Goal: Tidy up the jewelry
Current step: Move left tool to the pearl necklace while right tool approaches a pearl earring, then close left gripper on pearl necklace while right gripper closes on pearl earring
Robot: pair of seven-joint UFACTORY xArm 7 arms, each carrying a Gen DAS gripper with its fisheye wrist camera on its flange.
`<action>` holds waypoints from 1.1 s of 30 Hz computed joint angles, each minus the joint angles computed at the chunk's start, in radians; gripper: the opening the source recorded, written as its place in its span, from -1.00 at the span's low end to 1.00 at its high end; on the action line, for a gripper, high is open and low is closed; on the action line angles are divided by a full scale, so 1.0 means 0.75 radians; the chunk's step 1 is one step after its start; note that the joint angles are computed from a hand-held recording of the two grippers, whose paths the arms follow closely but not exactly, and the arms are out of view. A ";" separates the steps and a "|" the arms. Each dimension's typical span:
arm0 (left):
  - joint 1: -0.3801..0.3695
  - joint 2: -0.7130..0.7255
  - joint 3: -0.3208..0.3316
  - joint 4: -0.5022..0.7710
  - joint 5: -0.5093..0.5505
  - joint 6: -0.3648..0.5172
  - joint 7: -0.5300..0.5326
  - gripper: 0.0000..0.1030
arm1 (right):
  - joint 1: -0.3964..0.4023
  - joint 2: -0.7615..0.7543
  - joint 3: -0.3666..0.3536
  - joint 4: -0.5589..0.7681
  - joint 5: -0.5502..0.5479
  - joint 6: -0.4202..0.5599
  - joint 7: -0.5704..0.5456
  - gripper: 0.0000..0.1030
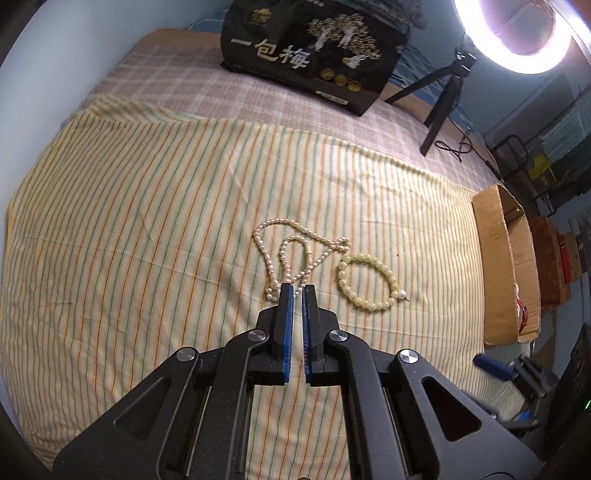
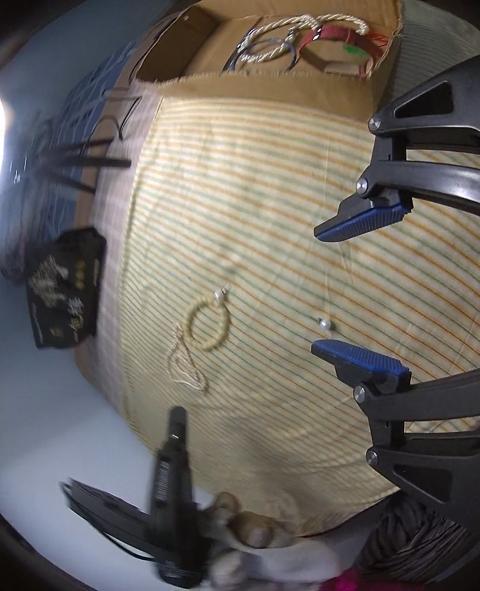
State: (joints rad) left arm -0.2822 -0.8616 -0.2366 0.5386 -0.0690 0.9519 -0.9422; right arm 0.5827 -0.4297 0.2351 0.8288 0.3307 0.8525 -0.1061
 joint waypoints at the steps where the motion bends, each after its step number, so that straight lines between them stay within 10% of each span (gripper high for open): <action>1: 0.002 0.000 0.007 -0.008 -0.006 -0.006 -0.003 -0.97 | 0.005 0.006 0.007 -0.001 -0.004 -0.005 -0.004 0.11; 18: 0.043 0.201 0.019 0.031 0.026 -0.051 -0.019 -0.96 | 0.024 0.107 0.012 0.043 0.011 0.006 -0.053 0.29; 22: 0.055 0.193 0.017 0.024 0.046 -0.042 -0.054 -0.21 | 0.018 0.123 0.011 0.051 0.022 0.007 -0.054 0.39; 33: 0.064 0.210 0.013 0.033 0.092 -0.014 -0.071 -0.21 | 0.016 0.175 0.017 0.068 0.031 0.014 -0.072 0.07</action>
State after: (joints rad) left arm -0.2345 -0.7044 -0.2269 0.5632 0.0001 0.9413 -0.9952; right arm 0.5943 -0.2986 0.2478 0.8799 0.3541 0.8633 -0.1602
